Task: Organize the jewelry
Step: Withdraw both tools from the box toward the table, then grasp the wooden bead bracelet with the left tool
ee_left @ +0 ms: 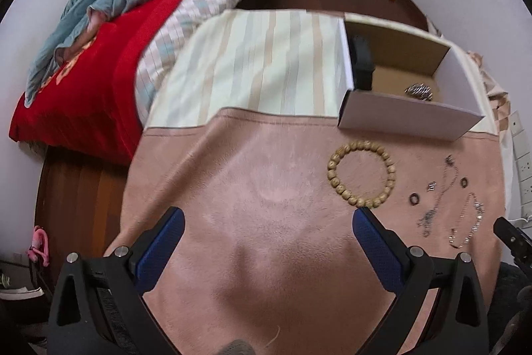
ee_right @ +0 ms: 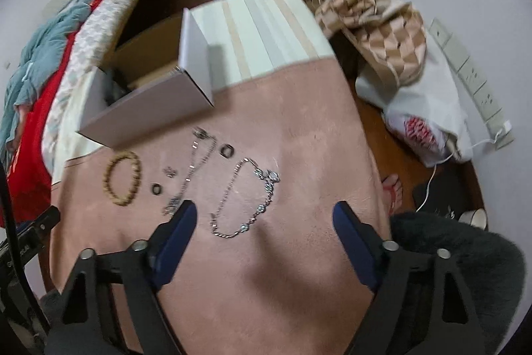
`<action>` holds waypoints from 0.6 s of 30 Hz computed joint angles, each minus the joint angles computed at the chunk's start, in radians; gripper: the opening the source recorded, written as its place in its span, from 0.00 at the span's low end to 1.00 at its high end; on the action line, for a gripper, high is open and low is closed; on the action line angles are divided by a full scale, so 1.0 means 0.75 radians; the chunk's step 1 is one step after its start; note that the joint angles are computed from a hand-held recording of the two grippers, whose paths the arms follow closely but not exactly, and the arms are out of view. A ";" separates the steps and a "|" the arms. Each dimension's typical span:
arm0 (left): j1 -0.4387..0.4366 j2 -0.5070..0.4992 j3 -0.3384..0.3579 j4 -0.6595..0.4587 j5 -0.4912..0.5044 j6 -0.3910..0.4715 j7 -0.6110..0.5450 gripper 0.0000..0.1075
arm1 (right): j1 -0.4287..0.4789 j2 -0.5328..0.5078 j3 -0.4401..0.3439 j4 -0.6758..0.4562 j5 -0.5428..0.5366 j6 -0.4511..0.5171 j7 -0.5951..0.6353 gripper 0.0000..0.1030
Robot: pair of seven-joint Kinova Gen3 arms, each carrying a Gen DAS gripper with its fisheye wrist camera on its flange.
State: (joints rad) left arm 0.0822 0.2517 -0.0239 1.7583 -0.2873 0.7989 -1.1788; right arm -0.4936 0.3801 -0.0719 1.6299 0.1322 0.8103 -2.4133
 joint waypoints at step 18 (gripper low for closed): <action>-0.064 0.199 0.000 -0.119 0.109 -0.019 -0.085 0.96 | -0.042 0.095 0.024 -0.050 0.094 -0.088 -0.052 0.05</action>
